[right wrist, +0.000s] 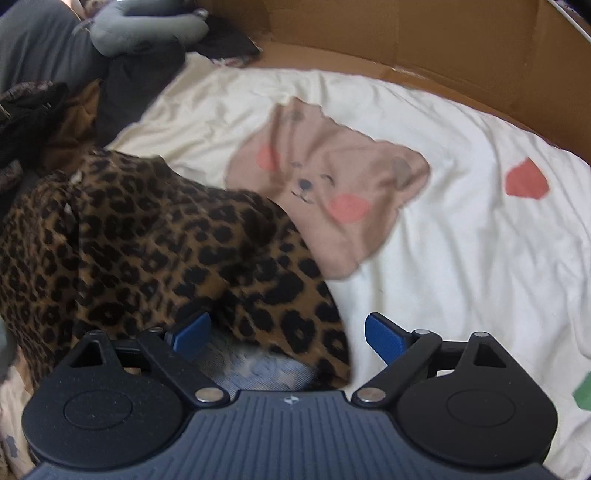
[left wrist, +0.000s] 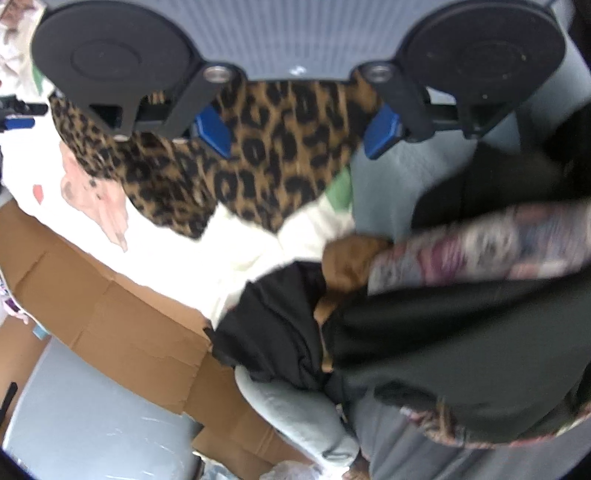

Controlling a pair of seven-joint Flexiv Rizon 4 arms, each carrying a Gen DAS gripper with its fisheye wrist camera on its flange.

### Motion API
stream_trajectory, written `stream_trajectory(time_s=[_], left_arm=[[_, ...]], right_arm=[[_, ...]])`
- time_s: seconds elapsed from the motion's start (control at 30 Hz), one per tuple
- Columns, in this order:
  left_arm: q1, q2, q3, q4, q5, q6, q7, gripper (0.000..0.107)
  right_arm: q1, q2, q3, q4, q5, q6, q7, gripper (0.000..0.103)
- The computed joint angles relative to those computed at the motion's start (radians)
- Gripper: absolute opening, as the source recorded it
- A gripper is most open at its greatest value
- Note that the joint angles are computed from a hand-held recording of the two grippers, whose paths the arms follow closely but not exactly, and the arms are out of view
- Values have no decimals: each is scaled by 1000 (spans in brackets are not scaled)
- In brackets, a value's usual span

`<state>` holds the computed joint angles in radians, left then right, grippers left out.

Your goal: Fold clothes

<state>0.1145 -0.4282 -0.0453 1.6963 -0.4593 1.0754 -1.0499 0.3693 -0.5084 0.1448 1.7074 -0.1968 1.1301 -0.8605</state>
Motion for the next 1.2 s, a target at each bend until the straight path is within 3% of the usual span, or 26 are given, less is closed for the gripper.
stream_trajectory(time_s=[0.13, 0.33, 0.5, 0.67, 0.7, 0.77, 0.83, 1.07, 1.2], left_arm=[[-10, -86, -1, -121, 29, -39, -32, 85], [-16, -167, 7, -232, 53, -103, -127, 86], [11, -203, -37, -277, 12, -181, -114, 86], [19, -213, -39, -297, 6, -300, -109, 74], [23, -209, -40, -294, 3, -330, -105, 67], [29, -197, -39, -279, -3, -373, -90, 52], [38, -174, -37, -246, -19, -393, -73, 20], [49, -19, -9, -49, -75, -409, -1, 7], [47, 75, 27, 52, -91, -435, 14, 6]], right_arm=[[-45, -49, 55, -79, 67, 18, -86, 94], [-37, -136, 38, -219, 77, -60, -135, 94], [-40, -210, 36, -324, 103, -97, -157, 94], [-63, -280, 70, -435, 164, -159, -199, 91], [-63, -291, 72, -456, 172, -186, -204, 89], [-66, -311, 81, -492, 193, -239, -223, 79], [-67, -321, 87, -512, 211, -277, -251, 65], [-47, -283, 69, -471, 220, -307, -314, 11], [-32, -228, 56, -392, 216, -271, -314, 5]])
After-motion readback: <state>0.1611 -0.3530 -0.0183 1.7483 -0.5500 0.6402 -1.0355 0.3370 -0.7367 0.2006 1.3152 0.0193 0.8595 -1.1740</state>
